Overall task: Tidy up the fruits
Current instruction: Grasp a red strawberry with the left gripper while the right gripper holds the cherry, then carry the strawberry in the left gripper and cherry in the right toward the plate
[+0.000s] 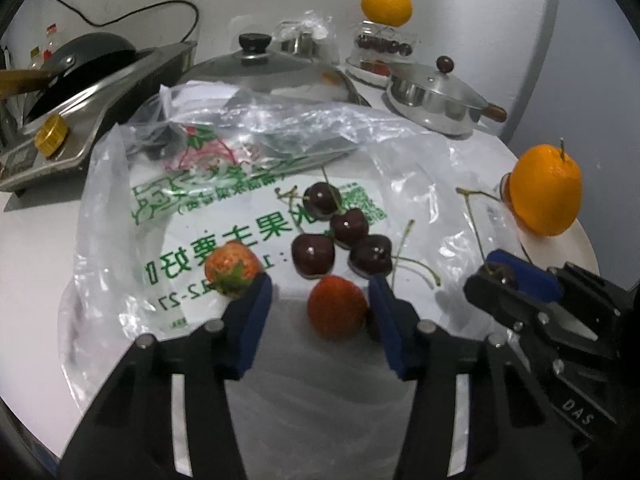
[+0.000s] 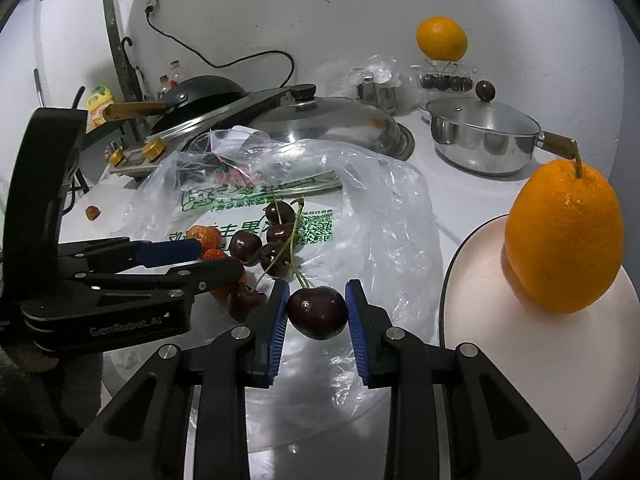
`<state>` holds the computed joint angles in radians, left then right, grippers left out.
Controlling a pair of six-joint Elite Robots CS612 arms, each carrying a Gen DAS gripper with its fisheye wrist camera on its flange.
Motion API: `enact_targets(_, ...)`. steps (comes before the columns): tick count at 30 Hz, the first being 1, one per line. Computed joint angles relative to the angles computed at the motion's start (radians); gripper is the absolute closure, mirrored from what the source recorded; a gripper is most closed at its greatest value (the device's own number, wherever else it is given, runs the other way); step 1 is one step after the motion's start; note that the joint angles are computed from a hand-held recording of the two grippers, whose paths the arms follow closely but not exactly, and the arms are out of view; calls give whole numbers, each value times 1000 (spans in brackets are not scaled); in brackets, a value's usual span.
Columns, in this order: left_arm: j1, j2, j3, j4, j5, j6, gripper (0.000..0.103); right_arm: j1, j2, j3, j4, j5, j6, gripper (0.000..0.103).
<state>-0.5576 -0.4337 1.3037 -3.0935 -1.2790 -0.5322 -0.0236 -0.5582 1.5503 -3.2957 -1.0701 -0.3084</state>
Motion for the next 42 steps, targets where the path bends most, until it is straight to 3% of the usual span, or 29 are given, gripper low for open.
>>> enact_targets(13,17,6,-4,-29,-90,-41,71,3,0,-2,5,-10,-3,72)
enact_targets(25,20,-2,21,-93,-129,-32,72,10,-8,8,-8,-40,-2,72)
enact_targets(42,1,-45,71,-182,-85,35,72,1,-41,49,-100,-62,14,72)
